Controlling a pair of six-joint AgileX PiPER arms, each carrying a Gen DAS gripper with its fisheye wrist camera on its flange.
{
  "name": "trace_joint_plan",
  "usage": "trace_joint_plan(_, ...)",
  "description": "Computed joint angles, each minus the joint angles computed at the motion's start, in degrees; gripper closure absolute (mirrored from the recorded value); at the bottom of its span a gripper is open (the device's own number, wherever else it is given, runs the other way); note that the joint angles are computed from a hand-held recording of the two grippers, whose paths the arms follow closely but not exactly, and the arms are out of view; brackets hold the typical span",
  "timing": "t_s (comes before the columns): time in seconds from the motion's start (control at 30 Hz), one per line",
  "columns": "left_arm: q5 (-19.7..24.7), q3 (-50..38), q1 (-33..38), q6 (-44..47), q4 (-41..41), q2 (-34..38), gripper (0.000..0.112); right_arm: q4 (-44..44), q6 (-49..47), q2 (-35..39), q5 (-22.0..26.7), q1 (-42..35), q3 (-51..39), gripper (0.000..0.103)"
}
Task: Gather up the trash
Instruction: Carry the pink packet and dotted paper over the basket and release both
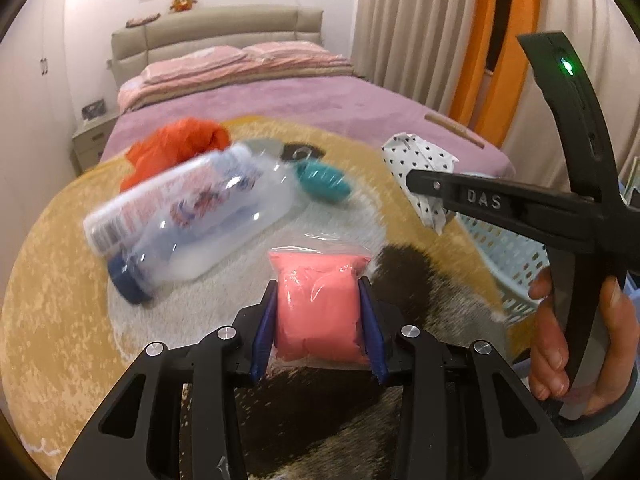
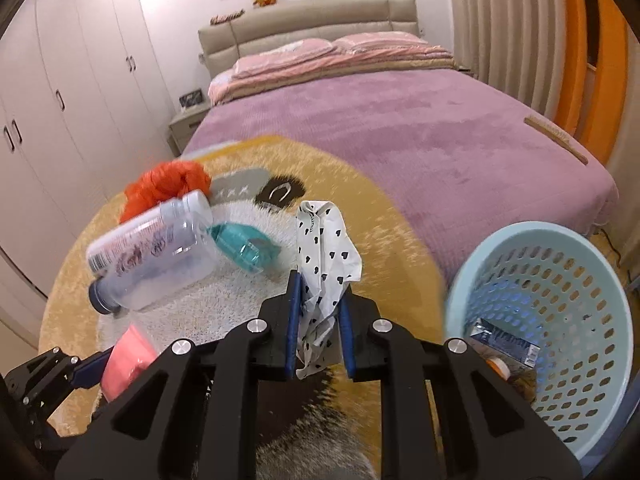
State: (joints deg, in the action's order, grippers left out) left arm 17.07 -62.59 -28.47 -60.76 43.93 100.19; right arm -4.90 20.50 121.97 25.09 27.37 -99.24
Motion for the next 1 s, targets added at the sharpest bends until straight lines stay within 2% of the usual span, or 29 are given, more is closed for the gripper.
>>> trace_joint_plan(0.17,-2.09,-3.55,-1.44,2.56,-1.91,0.68,0.075,-0.85,1.77,-6.48,-4.56,-2.76,8.44,0.088)
trace_joint_plan(0.23,-2.80,-5.20,-1.65,6.63,-5.69,1.15,0.075,0.74,0.52,-8.78,-6.08,-4.49,11.51,0.088)
trace_joint_plan(0.4,-0.86,-13.19,-4.57,12.82,-10.38,5.00,0.075,5.29,-2.68,-12.54,-8.09,-8.84,16.84,0.088)
trace_joint_plan(0.57,0.92,-21.70,-7.02,20.78,-17.05,9.64,0.075,15.82,-12.04,-13.95,-8.47,-13.89,20.32,0.088)
trace_joint_plan(0.7,2.79,-30.40,-8.32,29.74,-26.12,15.17,0.075,22.70,-18.15,-13.65,-8.56,-16.82,22.01,0.088)
trace_joint_plan(0.77,3.44,-34.15,-8.27,34.73,-31.69,17.96,0.075,29.19,-24.03,-13.00,-7.64,-18.68,22.30,0.088)
trace_joint_plan(0.9,6.35,-43.03,-7.91,45.49,-44.15,24.09,0.075,37.00,-31.39,-11.50,-6.50,-21.10,23.06,0.088)
trace_joint_plan(1.0,10.75,-51.32,-8.18,47.82,-46.68,29.11,0.075,41.85,-35.85,-10.47,-5.44,-22.57,23.53,0.088)
